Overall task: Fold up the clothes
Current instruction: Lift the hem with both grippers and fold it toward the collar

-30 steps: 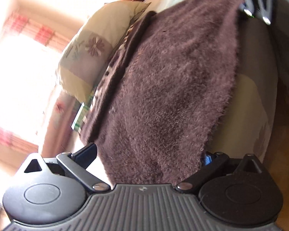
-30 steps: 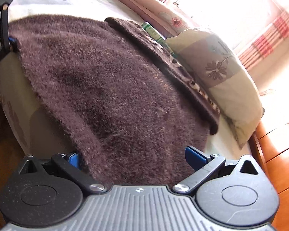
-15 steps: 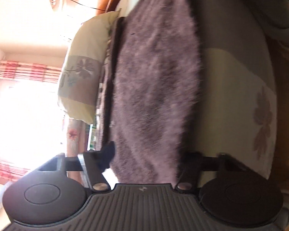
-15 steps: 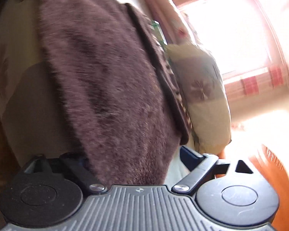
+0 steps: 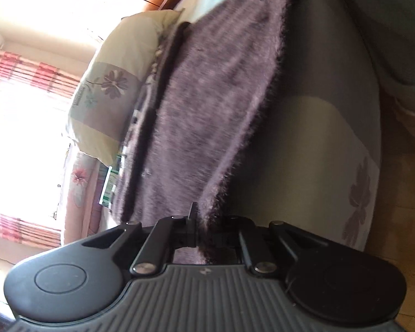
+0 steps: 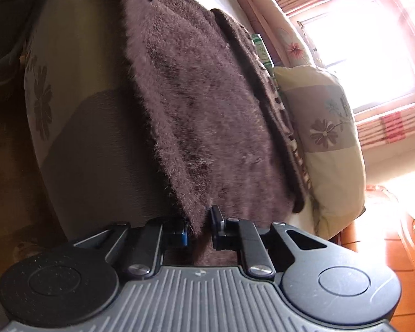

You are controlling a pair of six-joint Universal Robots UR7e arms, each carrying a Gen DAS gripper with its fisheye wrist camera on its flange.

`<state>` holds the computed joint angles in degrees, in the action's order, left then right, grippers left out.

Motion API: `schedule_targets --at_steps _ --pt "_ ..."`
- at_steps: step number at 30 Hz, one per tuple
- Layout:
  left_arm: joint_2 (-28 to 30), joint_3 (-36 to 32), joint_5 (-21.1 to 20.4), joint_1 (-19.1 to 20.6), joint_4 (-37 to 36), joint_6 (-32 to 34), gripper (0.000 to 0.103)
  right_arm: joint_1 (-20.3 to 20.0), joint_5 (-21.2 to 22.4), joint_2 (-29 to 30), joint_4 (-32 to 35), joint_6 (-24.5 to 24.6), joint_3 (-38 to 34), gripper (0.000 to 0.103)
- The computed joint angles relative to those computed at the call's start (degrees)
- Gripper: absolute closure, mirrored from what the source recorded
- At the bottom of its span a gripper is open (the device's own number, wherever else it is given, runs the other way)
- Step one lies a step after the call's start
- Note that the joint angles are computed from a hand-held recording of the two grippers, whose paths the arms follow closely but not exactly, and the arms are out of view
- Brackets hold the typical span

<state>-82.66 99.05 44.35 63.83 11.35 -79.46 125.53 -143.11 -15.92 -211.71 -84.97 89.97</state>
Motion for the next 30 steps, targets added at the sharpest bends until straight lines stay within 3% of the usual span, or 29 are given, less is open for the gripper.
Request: schedule_targets --at_steps 10,18,25,30 --pt "3.4 -10.3 4.0 -0.6 0.8 1.3 0.097 -1.0 3.1 -0.3 0.6 -5.4 -9.8 0.086" --pt "10.1 -20.8 7.4 1.4 -0.3 3.0 0.097 -3.4 6.8 4.4 0.9 -10.0 -23.5 0.085" --pt "18.3 -32.7 10.1 4.4 0.7 2.3 0.096 -6.3 10.1 11.8 4.7 -13.3 -39.9 0.086" --pt "25.7 -44.1 11.4 6.6 4.1 -0.8 0.096 -8.3 12.6 20.7 10.8 -14.6 -59.1 0.086"
